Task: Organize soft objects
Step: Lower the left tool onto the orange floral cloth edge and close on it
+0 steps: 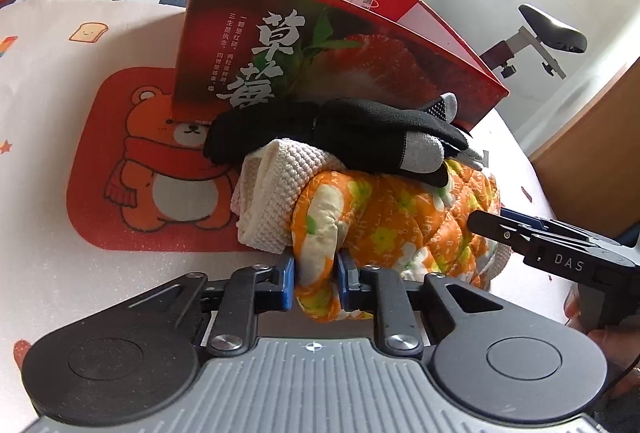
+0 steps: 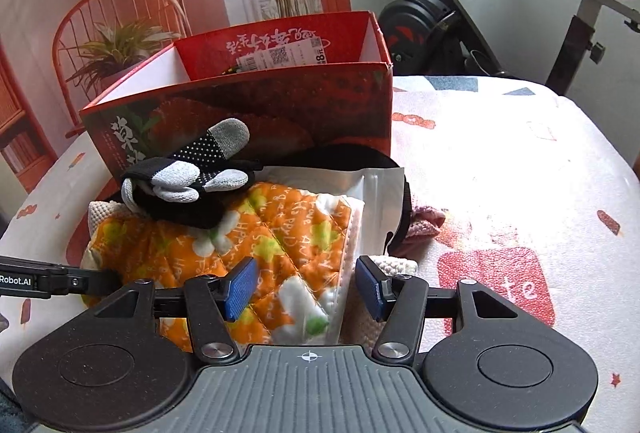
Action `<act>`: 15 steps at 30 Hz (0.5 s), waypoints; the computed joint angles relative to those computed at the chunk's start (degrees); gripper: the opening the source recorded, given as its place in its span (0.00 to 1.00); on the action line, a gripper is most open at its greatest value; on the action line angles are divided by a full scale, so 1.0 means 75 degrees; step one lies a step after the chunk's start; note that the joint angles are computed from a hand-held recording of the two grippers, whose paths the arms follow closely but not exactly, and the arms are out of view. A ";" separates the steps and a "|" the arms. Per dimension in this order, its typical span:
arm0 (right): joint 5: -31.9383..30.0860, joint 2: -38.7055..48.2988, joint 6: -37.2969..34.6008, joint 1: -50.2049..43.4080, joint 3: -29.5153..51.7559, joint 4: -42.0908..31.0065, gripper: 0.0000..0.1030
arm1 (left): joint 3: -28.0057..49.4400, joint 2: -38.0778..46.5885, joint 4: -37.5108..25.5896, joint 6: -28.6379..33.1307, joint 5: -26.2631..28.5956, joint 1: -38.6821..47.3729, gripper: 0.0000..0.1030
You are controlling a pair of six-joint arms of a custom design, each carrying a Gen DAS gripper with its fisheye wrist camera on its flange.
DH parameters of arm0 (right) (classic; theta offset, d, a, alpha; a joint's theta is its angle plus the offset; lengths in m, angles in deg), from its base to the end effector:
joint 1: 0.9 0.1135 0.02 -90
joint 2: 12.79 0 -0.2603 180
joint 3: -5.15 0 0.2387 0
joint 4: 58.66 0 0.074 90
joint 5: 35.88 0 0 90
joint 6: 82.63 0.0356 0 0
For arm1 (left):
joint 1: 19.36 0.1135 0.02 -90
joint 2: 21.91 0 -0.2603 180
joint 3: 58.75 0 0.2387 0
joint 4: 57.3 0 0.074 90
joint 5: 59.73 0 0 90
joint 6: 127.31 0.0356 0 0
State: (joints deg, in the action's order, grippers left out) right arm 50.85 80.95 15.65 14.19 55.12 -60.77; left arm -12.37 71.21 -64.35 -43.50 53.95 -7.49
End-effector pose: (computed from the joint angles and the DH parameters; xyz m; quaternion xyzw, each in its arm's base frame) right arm 0.2752 0.0763 0.1295 -0.0657 0.9241 0.1019 0.3623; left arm 0.2581 0.0396 0.1136 -0.0830 0.9287 -0.1797 0.3134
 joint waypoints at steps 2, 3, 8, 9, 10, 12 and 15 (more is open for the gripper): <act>-0.0039 0.0029 0.0097 0.0032 -0.0010 0.0018 0.50 | -0.0025 -0.0103 -0.0101 0.0055 -0.0069 -0.0008 0.20; -0.0037 0.0023 0.0148 0.0071 -0.0041 0.0041 0.50 | -0.0047 -0.0158 -0.0152 0.0092 -0.0088 0.0014 0.20; -0.0069 0.0052 0.0272 0.0246 -0.0175 0.0160 0.50 | -0.0117 -0.0316 -0.0322 0.0100 -0.0031 0.0188 0.19; -0.0072 0.0054 0.0292 0.0278 -0.0191 0.0170 0.51 | -0.0135 -0.0356 -0.0358 0.0122 -0.0002 0.0225 0.19; -0.0077 0.0055 0.0308 0.0306 -0.0201 0.0175 0.51 | -0.0136 -0.0393 -0.0415 0.0155 0.0035 0.0264 0.19; -0.0073 0.0031 0.0319 0.0360 -0.0221 0.0182 0.51 | -0.0173 -0.0508 -0.0523 0.0257 0.0092 0.0358 0.19; -0.0161 -0.0023 0.0326 0.0415 -0.0213 0.0127 0.49 | -0.0285 -0.0713 -0.0671 0.0438 0.0079 0.0517 0.19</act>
State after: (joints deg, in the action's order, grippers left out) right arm 49.65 80.77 18.09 17.30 53.52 -59.82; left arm -14.51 65.86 -69.38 -40.21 54.55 -3.62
